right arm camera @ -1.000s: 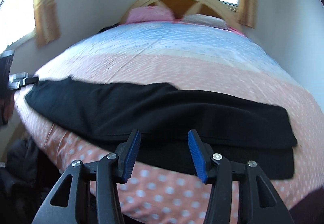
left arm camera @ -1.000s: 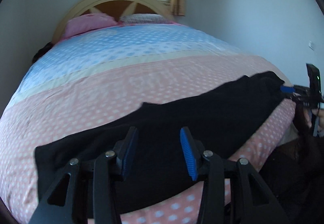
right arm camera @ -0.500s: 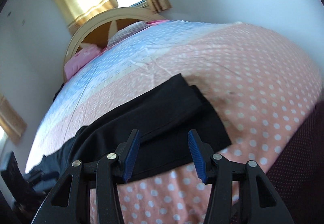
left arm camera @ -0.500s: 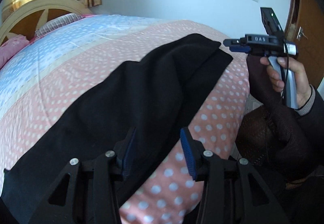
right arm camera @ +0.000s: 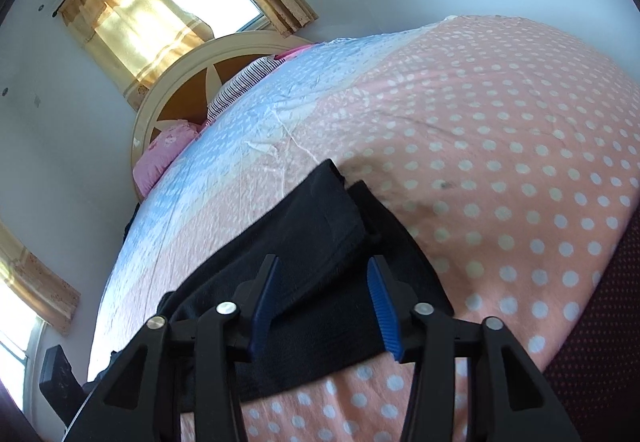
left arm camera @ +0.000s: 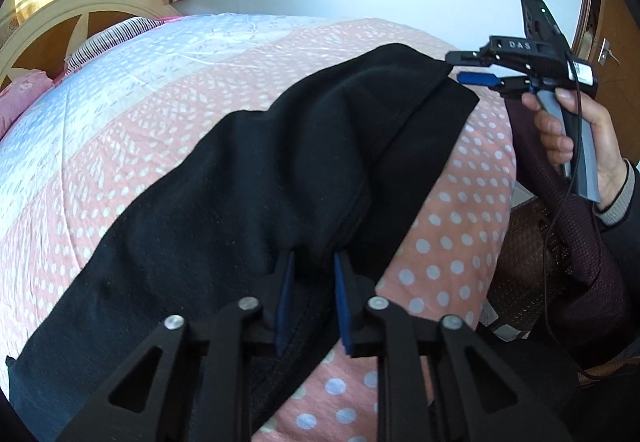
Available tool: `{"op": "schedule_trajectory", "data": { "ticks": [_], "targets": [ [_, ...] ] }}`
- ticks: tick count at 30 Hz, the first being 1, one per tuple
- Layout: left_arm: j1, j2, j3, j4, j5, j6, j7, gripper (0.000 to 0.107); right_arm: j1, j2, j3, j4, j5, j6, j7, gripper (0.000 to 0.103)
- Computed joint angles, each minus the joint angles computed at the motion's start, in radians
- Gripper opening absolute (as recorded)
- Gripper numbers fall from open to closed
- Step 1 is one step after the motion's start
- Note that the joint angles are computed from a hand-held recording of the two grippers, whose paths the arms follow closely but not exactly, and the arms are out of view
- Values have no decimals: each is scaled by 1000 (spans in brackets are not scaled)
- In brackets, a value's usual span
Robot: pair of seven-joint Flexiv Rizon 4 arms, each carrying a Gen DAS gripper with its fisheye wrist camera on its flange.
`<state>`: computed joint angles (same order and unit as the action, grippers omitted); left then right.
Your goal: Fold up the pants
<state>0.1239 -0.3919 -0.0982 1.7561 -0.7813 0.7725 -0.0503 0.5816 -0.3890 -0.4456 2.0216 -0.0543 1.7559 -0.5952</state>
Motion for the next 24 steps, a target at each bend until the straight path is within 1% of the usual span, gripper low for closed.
{"op": "schedule_trajectory", "data": {
  "ticks": [1, 2, 3, 4, 5, 6, 8, 9, 10, 12, 13, 14, 15, 17, 18, 20, 21, 22, 23, 24],
  "targets": [
    [-4, 0, 0, 2, 3, 9, -1, 17, -10, -7, 7, -13, -4, -9, 0, 35],
    [-10, 2, -1, 9, 3, 28, 7, 17, -20, -11, 17, -22, -12, -18, -3, 18],
    [-14, 6, -3, 20, 1, 52, 21, 16, -31, -13, 28, -30, -23, -23, -7, 10],
    [-20, 9, -6, 30, -1, 75, 33, 15, -30, -16, 25, -33, -30, -19, -7, 9],
    [-24, 12, -10, 39, -5, 96, 46, 10, -18, -17, 11, -31, -35, -15, -9, 6],
    [-26, 14, -12, 45, -11, 113, 52, 5, 9, -14, -18, -25, -43, -9, -17, 5],
    [-20, 20, -20, 50, -37, 120, 70, 4, 71, -9, -84, -7, -37, 25, -36, 5],
    [-19, 27, -27, 60, -65, 144, 94, 4, 99, -4, -112, 1, -23, 40, -52, 5],
    [-13, 30, -28, 56, -80, 134, 104, 4, 128, 4, -140, 12, -7, 60, -70, 5],
    [3, 33, -21, 30, -89, 58, 77, 4, 186, 19, -195, 33, 30, 85, -106, 5],
    [9, 35, -16, 20, -94, 23, 65, 4, 244, 27, -255, 51, 57, 82, -122, 5],
    [16, 33, -9, 5, -91, -17, 50, 4, 278, 33, -289, 68, 79, 81, -134, 5],
    [20, 30, -3, -5, -83, -51, 34, 4, 284, 39, -291, 80, 98, 83, -144, 5],
    [19, 26, 7, -8, -68, -80, 24, 4, 261, 54, -257, 99, 123, 67, -163, 5],
    [16, 28, 10, 1, -67, -77, 31, 4, 245, 59, -237, 109, 131, 51, -168, 5],
    [10, 27, 15, 13, -57, -73, 31, 4, 166, 62, -150, 114, 126, 37, -153, 5],
    [9, 25, 17, 14, -49, -79, 26, 4, 147, 58, -134, 112, 129, 26, -148, 5],
    [7, 23, 18, 16, -44, -80, 21, 4, 142, 53, -135, 114, 124, 24, -136, 5],
    [7, 23, 18, 17, -41, -84, 20, 4, 113, 54, -104, 111, 125, 32, -129, 5],
    [6, 25, 18, 20, -41, -85, 19, 4, 112, 55, -104, 112, 117, 35, -125, 5]
  ]
}}
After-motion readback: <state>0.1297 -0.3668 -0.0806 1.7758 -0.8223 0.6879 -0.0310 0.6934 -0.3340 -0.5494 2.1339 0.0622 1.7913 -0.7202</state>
